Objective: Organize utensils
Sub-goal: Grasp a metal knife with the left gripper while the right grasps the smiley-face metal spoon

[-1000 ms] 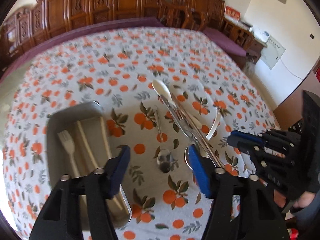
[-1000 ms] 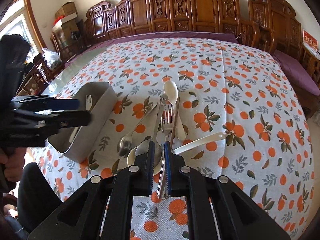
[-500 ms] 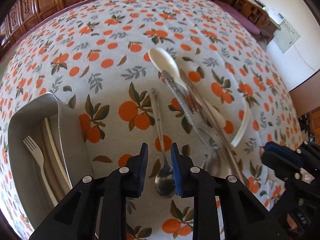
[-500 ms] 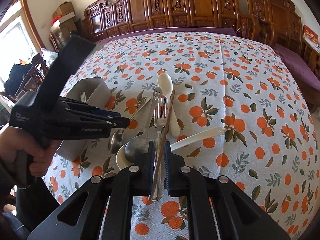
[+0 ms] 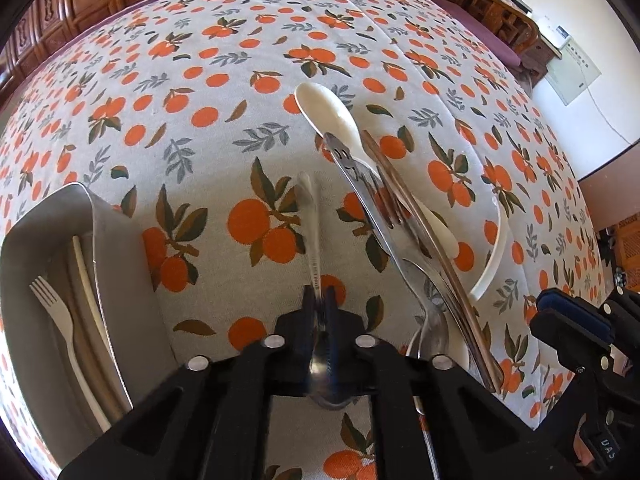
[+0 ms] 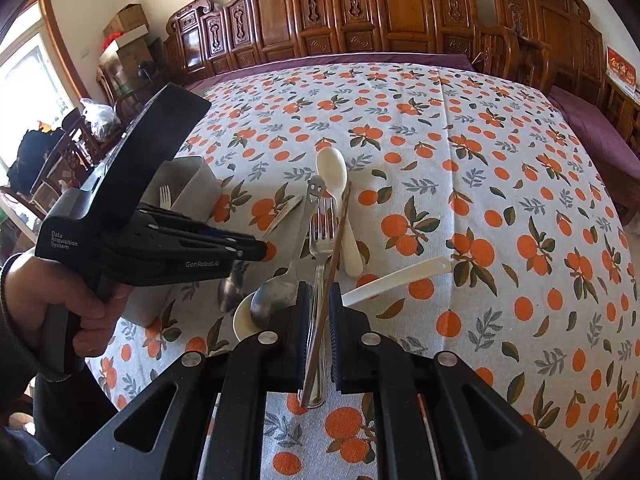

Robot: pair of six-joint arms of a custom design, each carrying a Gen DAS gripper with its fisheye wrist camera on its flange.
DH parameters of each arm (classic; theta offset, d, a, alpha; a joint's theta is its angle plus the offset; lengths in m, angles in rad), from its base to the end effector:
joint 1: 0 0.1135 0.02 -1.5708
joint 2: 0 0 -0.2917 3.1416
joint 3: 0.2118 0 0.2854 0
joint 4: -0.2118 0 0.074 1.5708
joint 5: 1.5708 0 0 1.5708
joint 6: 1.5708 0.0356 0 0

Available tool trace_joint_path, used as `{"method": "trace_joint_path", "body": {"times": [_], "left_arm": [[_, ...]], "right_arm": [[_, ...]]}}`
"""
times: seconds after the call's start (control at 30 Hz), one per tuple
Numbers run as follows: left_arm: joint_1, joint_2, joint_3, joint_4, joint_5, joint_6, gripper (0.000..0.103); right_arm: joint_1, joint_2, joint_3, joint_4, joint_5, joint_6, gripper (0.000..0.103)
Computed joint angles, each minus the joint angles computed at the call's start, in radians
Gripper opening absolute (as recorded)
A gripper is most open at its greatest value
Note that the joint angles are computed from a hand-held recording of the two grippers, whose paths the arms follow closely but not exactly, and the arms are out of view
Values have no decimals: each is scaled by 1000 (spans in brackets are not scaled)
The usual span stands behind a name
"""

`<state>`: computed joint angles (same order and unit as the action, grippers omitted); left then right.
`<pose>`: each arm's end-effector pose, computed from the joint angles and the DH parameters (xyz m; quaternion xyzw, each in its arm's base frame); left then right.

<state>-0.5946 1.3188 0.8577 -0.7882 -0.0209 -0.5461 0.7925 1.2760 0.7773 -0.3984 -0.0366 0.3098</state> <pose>0.2145 -0.1442 0.2216 0.0223 0.9868 -0.0777 0.1403 0.1938 0.1984 0.2262 -0.2314 0.9148 0.1878 0.2725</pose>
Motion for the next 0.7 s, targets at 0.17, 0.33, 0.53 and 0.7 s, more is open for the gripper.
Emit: {"method": "trace_joint_path", "body": {"times": [0.17, 0.33, 0.53, 0.7], "left_arm": [[-26, -53, -4, -8, -18, -12, 2], [-48, -165, -13, -57, -41, -30, 2], [-95, -278, 5, -133, -87, -73, 2], [-128, -325, 32, -179, -122, -92, 2]], "right_arm": [[2, 22, 8, 9, -6, 7, 11], [16, 83, 36, 37, -7, 14, 11], [26, 172, 90, 59, -15, 21, 11], [24, 239, 136, 59, -33, 32, 17]]}}
